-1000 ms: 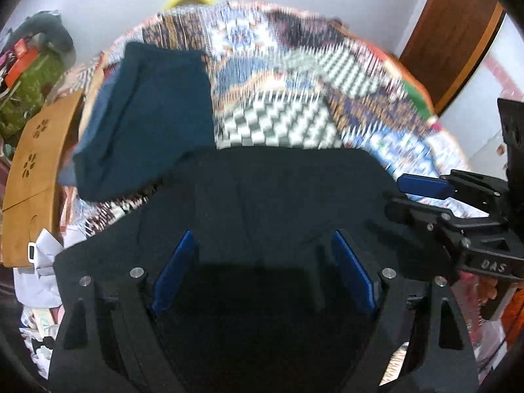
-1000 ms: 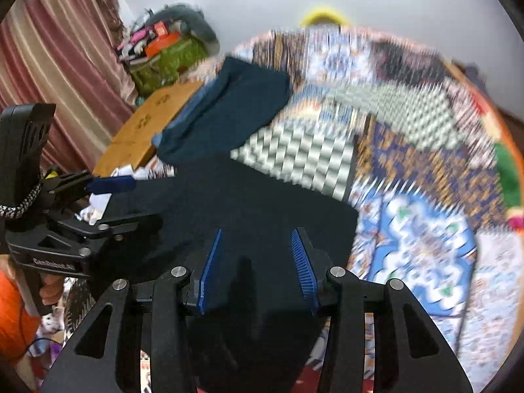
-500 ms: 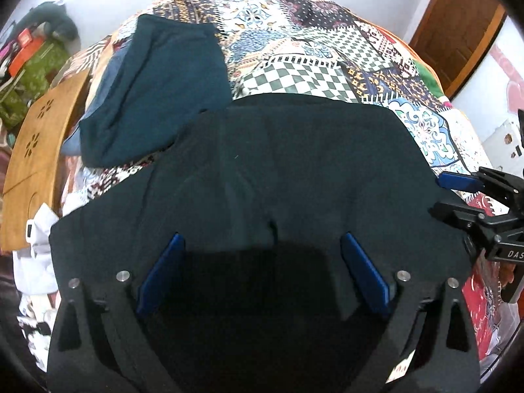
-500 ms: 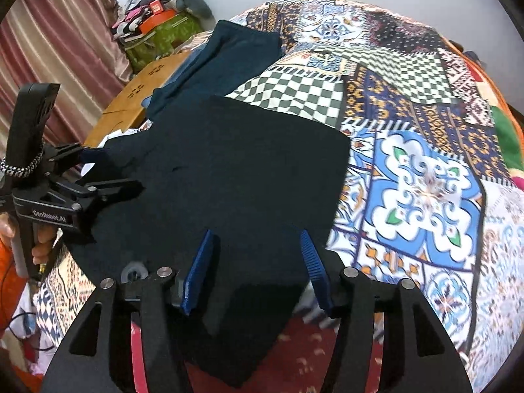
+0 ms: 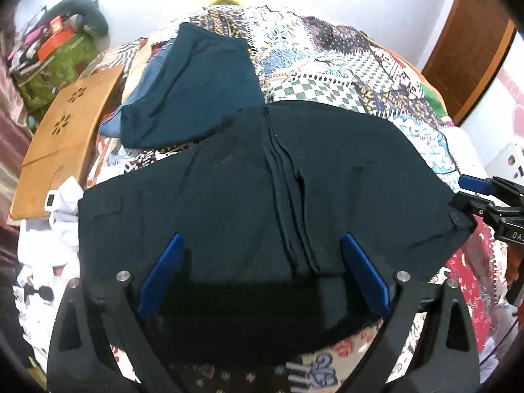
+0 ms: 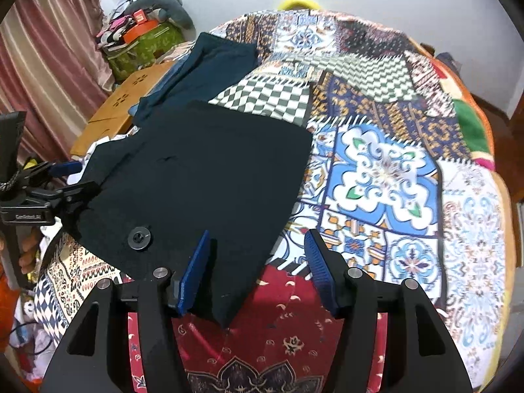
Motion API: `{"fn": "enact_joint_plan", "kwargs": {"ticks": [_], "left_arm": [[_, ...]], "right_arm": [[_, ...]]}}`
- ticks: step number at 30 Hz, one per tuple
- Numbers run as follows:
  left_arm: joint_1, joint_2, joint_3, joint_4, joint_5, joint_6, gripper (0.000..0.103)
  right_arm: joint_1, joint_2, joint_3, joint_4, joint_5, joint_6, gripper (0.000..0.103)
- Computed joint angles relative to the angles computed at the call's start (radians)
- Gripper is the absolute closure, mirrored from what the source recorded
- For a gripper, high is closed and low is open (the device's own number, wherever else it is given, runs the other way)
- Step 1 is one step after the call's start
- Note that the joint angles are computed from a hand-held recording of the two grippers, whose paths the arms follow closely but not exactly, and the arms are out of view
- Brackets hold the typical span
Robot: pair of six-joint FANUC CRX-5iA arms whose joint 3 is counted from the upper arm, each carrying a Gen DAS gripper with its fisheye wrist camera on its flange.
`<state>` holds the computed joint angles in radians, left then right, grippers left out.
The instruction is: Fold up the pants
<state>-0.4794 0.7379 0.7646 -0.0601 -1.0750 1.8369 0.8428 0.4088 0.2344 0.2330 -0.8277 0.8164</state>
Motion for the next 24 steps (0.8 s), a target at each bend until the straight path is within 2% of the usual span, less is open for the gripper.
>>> {"fn": "enact_joint_plan", "kwargs": {"ticks": [6, 10, 17, 22, 24], "left_arm": [[0.013, -0.141, -0.165, -0.084, 0.104, 0.136, 0.005], [0.067, -0.226, -0.297, -0.041, 0.182, 0.215, 0.005], [0.188, -0.316, -0.545, 0.162, 0.248, 0.241, 0.005], [0.248, -0.359, -0.746, 0.398, 0.340, 0.131, 0.005], [0.268, -0.376, -0.860, 0.586, 0.403, 0.012, 0.005]], "right_arm": [[0.028, -0.016, -0.010, 0.105, 0.052, -0.050, 0.046], [0.049, 0.011, 0.031, 0.154, 0.083, -0.039, 0.043], [0.066, 0.138, 0.208, 0.077, 0.035, 0.088, 0.043], [0.086, 0.211, 0.291, 0.066, -0.033, 0.146, 0.043], [0.096, 0.229, 0.300, 0.085, -0.054, 0.164, 0.043]]}}
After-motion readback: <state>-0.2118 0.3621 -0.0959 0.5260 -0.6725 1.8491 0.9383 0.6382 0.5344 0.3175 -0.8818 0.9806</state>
